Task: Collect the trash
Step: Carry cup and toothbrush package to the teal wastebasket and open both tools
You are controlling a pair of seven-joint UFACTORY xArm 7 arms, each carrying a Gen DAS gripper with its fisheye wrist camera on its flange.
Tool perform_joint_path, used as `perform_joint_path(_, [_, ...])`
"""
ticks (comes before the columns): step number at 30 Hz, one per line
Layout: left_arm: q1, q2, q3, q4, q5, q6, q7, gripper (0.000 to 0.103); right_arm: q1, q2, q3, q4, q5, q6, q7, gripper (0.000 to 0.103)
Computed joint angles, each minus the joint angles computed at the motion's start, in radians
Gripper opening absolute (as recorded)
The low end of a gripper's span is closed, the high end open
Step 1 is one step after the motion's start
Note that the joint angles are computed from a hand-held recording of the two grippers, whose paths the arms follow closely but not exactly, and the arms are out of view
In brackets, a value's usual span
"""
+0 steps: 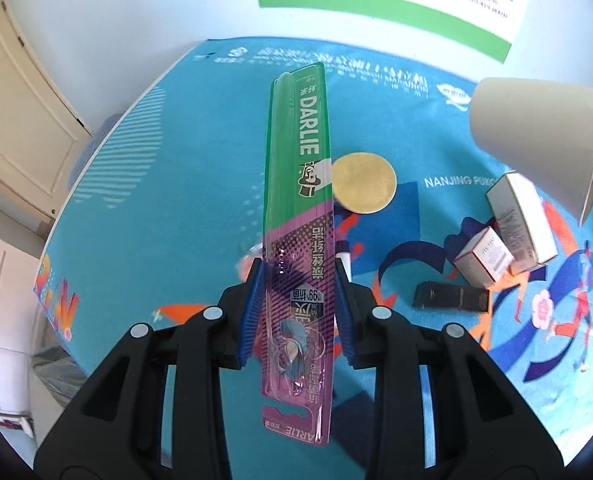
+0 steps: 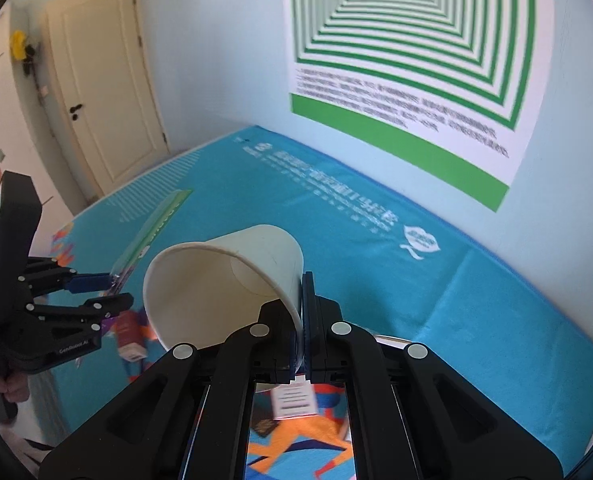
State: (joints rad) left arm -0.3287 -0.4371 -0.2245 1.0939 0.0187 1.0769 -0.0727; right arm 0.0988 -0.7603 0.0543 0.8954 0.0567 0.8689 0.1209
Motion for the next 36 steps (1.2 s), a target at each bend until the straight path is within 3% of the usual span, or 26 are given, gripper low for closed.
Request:
perform_joint_path(7, [0.075, -0.214, 0.075, -0.116, 0.03, 0.06, 0.036, 0.031, 0.105, 0.037, 0.057, 0.082, 0.058, 0.001, -0.007, 0.003])
perform_joint_path(14, [0.233, -0.423, 0.17, -0.239, 0.098, 0.194, 0.085, 0.031, 0.267, 0.208, 0.135, 0.217, 0.148, -0.048, -0.047, 0.003])
perform_joint_path(19, [0.381, -0.548, 0.299, -0.33, 0.181, 0.258, 0.185, 0.031, 0.35, 0.384, 0.232, 0.351, 0.14, -0.092, -0.027, 0.003])
perform_joint_path(23, [0.499, -0.57, 0.395, -0.369, 0.246, 0.266, 0.289, 0.031, 0.416, 0.584, 0.326, 0.527, 0.05, -0.1, 0.052, 0.003])
perform_joint_path(27, [0.611, -0.513, 0.505, -0.378, 0.321, 0.247, 0.407, 0.031, 0.523, 0.823, 0.377, 0.759, -0.077, -0.058, 0.143, 0.003])
perform_joint_path(31, [0.701, -0.415, 0.584, -0.365, 0.37, 0.2, 0.496, 0.031, 0.663, 1.078, 0.365, 1.049, -0.159, 0.044, 0.16, 0.003])
perform_joint_path(36, [0.775, -0.286, 0.641, -0.335, 0.356, 0.157, 0.572, 0.031, 0.841, 1.383, 0.312, 1.473, -0.175, 0.236, 0.138, 0.003])
